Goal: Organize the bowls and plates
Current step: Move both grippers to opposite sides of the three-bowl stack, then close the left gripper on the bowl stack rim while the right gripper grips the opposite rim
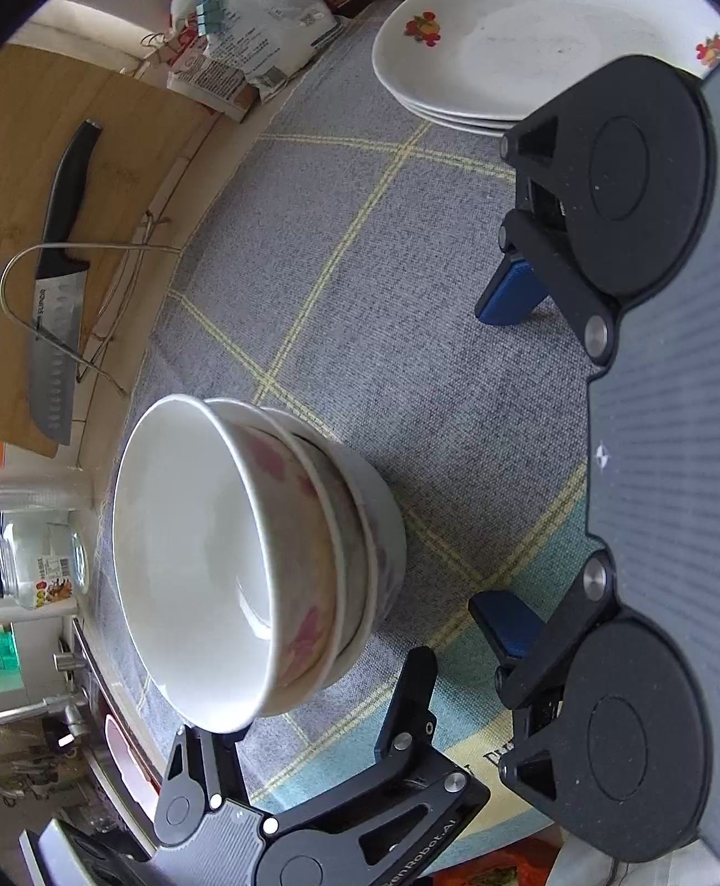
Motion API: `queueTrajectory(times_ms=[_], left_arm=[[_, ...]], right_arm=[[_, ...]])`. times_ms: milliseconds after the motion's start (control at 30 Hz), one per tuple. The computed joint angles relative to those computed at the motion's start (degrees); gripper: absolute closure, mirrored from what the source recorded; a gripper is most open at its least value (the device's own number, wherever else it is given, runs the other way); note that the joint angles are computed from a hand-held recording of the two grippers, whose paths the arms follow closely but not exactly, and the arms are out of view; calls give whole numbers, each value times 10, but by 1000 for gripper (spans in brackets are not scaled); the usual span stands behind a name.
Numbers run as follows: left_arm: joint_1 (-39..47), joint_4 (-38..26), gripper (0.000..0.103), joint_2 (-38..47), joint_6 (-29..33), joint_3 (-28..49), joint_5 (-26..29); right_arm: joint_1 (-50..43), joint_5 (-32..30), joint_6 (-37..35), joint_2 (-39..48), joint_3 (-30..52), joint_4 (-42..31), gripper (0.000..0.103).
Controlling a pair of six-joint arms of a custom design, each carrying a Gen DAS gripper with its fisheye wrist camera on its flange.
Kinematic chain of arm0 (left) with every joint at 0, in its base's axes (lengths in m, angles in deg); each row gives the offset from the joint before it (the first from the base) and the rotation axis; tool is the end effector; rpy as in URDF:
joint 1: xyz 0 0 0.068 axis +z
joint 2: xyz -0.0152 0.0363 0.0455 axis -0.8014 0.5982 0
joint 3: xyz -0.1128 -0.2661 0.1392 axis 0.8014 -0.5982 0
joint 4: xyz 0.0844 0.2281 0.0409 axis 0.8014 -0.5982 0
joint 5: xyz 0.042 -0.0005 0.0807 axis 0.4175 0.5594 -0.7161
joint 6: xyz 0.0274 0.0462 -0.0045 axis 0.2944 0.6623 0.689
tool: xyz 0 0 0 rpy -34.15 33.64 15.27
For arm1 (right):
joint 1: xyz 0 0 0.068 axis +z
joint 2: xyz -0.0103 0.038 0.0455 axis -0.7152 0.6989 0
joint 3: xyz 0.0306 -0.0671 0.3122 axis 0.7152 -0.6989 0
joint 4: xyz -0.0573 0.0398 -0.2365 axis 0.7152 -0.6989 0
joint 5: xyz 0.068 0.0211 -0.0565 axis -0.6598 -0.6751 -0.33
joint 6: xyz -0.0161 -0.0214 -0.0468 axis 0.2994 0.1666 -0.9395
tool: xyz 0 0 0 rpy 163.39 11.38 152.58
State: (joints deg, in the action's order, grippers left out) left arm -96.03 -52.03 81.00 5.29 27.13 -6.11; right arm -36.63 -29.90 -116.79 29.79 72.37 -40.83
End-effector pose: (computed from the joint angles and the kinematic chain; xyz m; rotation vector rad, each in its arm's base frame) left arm 0.2527 -0.2211 0.1529 0.2903 2.5700 -0.0818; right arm 0.3351 0.0682 0.1163 -1.3184 2.2866 0.3816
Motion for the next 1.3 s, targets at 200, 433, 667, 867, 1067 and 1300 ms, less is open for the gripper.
queueTrajectory(times_ms=[200,433,667,867,1067,1300], left_arm=[[12,43,0,-5,50,-23,17],[24,127,0,-12,116,-69,43],[59,177,0,-4,209,-80,109],[86,181,3,0,281,-73,157],[124,168,6,6,364,-59,226],[148,139,14,14,430,-35,288]], right_arm=[[-13,-30,-38,9,3,1,0],[-39,-72,-59,13,-23,43,0],[-10,-37,-24,12,-3,28,0],[20,-15,-46,13,26,-13,0],[39,-24,-99,20,62,-60,0],[49,-39,-122,36,108,-90,3]])
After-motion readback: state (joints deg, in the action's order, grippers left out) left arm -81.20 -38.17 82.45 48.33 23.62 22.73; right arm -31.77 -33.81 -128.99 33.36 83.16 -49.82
